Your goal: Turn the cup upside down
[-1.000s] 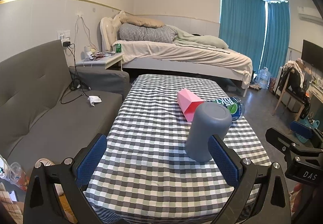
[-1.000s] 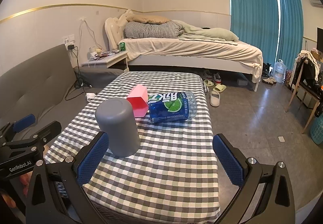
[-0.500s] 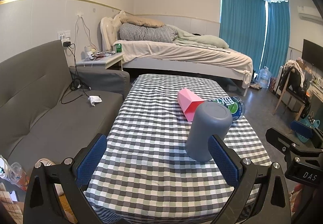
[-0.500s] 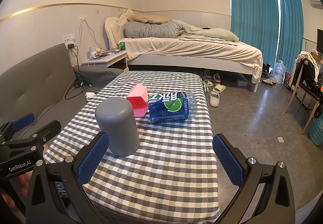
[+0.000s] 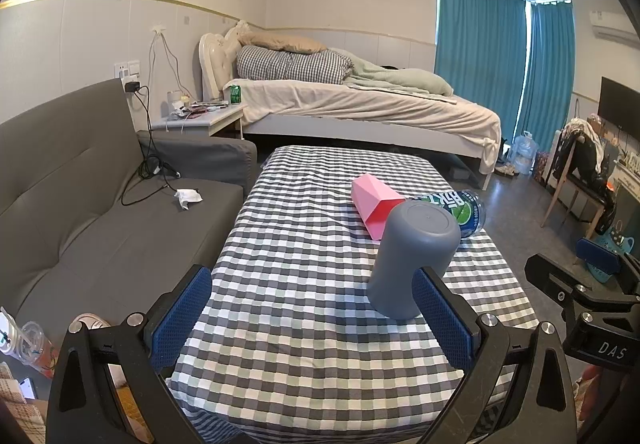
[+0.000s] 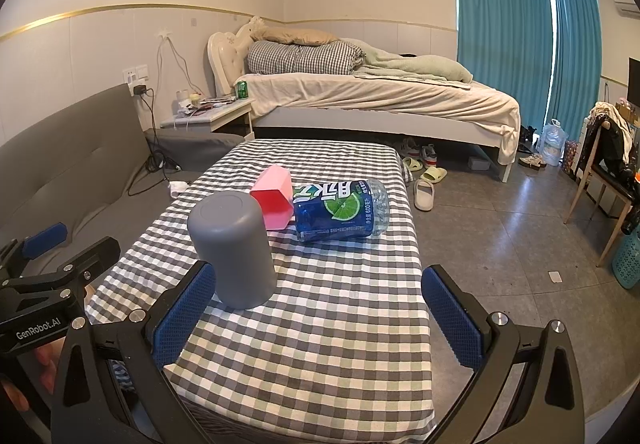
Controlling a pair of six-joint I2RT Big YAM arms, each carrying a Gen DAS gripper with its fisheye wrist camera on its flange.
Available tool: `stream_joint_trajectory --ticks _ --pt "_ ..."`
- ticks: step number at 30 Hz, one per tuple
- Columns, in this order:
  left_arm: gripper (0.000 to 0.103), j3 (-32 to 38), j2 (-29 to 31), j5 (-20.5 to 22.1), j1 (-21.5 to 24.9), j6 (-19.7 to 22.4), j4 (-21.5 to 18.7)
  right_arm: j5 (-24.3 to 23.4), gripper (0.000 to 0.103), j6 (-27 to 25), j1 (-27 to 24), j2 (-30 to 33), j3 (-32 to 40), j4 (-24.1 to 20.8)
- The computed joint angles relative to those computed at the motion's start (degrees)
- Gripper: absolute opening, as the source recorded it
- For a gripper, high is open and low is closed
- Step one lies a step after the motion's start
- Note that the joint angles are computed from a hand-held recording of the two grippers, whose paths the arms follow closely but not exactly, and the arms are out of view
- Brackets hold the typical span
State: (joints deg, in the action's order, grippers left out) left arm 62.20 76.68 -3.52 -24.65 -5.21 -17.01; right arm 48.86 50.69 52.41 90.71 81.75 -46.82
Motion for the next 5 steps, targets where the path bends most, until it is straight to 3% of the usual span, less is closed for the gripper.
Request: stream_joint_trajectory --ticks 5 --pt "0.103 -0.2 -0.1 0.1 -0.2 0.6 0.0 -0.1 0.103 -0.1 -0.1 -0.2 -0.3 -0.1"
